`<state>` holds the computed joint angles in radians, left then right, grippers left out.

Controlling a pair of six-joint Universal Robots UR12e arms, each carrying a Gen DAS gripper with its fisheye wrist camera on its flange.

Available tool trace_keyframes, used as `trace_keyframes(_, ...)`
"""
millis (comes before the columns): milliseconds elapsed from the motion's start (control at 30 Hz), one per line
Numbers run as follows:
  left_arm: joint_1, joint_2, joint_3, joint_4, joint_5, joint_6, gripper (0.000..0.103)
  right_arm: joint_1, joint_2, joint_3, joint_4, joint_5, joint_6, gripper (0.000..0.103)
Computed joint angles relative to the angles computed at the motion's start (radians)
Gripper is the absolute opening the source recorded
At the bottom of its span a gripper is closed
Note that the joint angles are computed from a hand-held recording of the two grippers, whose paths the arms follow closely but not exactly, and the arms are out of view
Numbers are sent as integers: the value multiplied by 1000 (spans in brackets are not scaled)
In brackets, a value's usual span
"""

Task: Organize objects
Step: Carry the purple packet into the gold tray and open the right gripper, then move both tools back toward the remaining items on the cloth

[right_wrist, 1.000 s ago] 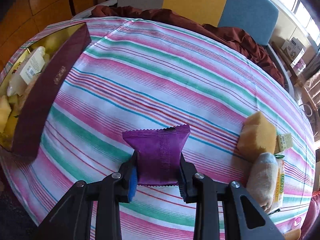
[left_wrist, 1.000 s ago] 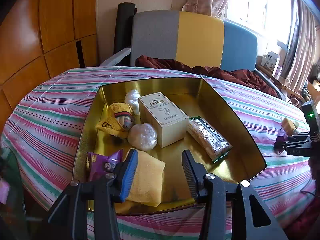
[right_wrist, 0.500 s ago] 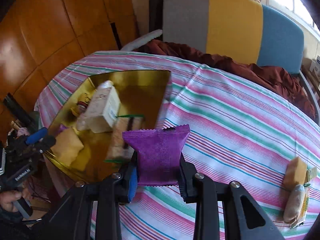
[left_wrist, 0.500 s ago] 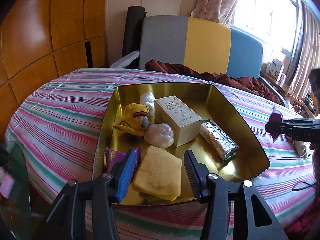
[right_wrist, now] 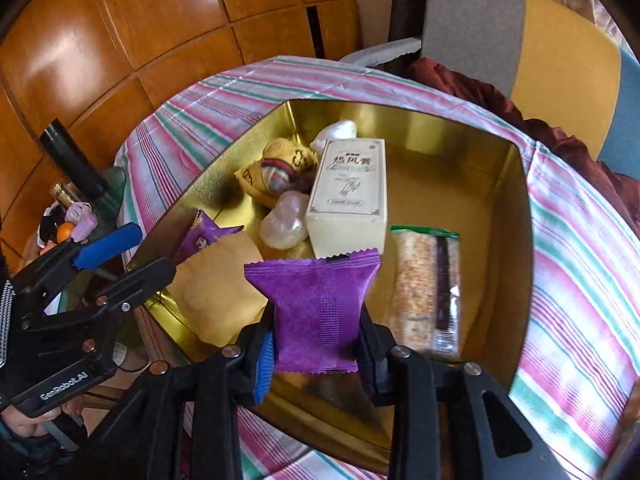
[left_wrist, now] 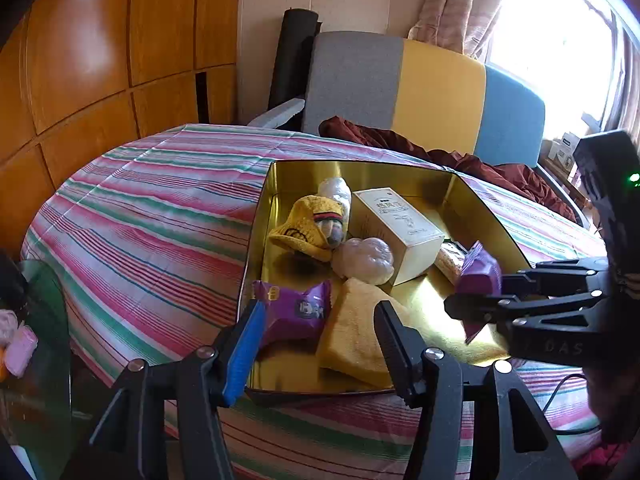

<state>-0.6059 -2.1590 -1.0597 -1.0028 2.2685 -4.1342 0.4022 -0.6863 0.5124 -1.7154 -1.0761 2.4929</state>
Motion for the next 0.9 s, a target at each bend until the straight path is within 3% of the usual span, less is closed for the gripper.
trace_keyframes(167,1,6,-13,2,-1,-13,62,6,10,-13,40,-1,-11,47)
trace_keyframes(533,2,4,-9,-4,-7,-25,64,-22,-28,52,-55,51,63,47)
trace_keyframes(900,-4,-51,86,33,-22,110,71,-70,-53,96,-194,24,256,48)
